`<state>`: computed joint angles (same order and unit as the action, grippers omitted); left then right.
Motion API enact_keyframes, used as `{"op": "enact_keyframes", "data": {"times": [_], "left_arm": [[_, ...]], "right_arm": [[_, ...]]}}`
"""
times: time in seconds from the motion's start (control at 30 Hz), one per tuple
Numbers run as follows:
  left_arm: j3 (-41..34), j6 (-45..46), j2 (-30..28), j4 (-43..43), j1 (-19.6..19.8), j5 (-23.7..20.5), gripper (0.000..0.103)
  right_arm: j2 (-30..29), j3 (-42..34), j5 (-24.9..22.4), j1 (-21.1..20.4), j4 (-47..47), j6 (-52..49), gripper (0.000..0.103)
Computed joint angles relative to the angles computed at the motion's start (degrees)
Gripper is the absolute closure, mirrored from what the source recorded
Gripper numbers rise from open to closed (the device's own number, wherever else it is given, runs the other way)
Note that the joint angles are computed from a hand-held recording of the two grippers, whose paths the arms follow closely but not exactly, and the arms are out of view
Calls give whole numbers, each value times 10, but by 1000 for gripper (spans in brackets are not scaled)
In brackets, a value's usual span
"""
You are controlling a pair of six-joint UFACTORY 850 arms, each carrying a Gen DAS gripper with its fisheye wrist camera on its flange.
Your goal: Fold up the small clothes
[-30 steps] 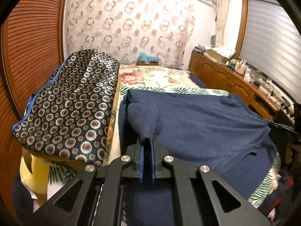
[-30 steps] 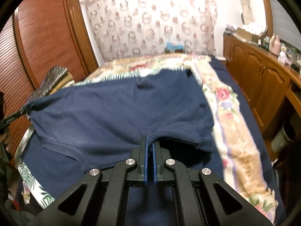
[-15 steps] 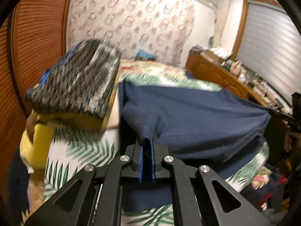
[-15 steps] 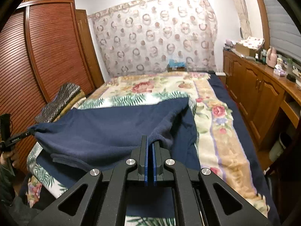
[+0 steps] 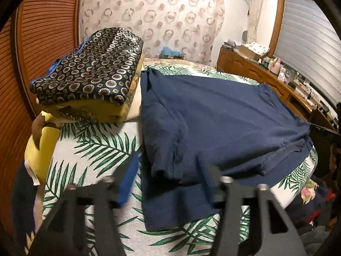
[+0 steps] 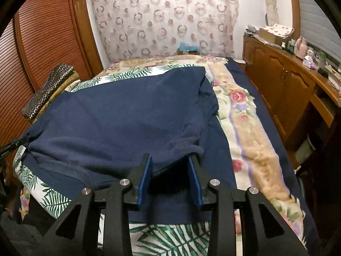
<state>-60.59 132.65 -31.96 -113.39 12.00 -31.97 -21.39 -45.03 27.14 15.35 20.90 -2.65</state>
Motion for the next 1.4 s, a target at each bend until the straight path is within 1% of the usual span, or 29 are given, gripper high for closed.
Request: {"op": "enact_keyframes", "data": {"times": [0.07, 0.13, 0.17, 0.23, 0.3, 0.33, 0.43, 0.53, 0.63, 0.67, 0.7, 0.73, 0.77, 0.8, 0.87, 0.93, 0.97, 1.07, 1.1, 1.17, 1.27, 1.33, 1.4], "left_arm": [[1, 0, 0, -3, -1, 4, 27], [4, 0, -1, 0, -1, -2, 25], [4, -2, -1, 2, -1, -5, 24], [6, -4, -1, 5, -2, -11, 24], [3, -20, -4, 25, -3, -9, 23], [1, -28, -7, 34, -4, -6, 23], [-1, -16, -11, 23, -10, 13, 23], [-4, -24, -16, 25, -11, 22, 23], [-3, -20, -18, 20, -13, 32, 23], [-3, -19, -18, 20, -13, 32, 23], [-1, -16, -17, 18, -14, 31, 23], [1, -13, -17, 14, -14, 30, 23], [2, -11, -17, 11, -14, 29, 23], [2, -10, -16, 8, -14, 28, 23], [4, -7, -16, -1, -14, 28, 23], [6, -1, -14, -10, -13, 22, 23], [7, 1, -12, -16, -11, 18, 23], [14, 16, -4, -41, -6, 5, 23], [14, 23, -3, -52, -6, 4, 23], [12, 28, -4, -65, -6, 6, 23], [4, 22, -11, -74, -8, 14, 23], [3, 24, -13, -77, -10, 17, 23], [4, 28, -13, -77, -12, 17, 23]], "right_arm": [[19, 21, 14, 14, 8, 9, 63], [24, 34, 22, 16, -31, 54, 63], [25, 39, 23, 20, -36, 61, 63], [23, 43, 20, 26, -56, 77, 63], [17, 42, 15, 27, -104, 120, 63], [11, 39, 13, 28, -140, 152, 63], [-10, 23, 10, 32, -200, 205, 63], [-32, 1, 2, 40, -216, 212, 63], [-50, -22, -10, 46, -206, 192, 64], [-58, -32, -17, 46, -197, 179, 68], [-63, -38, -24, 47, -184, 163, 76], [-64, -38, -22, 48, -167, 141, 79], [-64, -41, -28, 46, -175, 143, 90], [-65, -43, -32, 42, -194, 162, 93], [-65, -48, -33, 43, -223, 191, 97], [-58, -44, -32, 44, -234, 191, 98], [-52, -40, -29, 41, -259, 212, 99], [-21, -12, -6, 35, -335, 282, 99], [-10, -3, 1, 35, -343, 285, 99], [-1, 11, 1, 37, -309, 244, 99], [-11, 13, -4, 40, -259, 204, 99], [-18, 11, 3, 40, -265, 217, 99], [-18, 12, 7, 44, -244, 197, 99]]}}
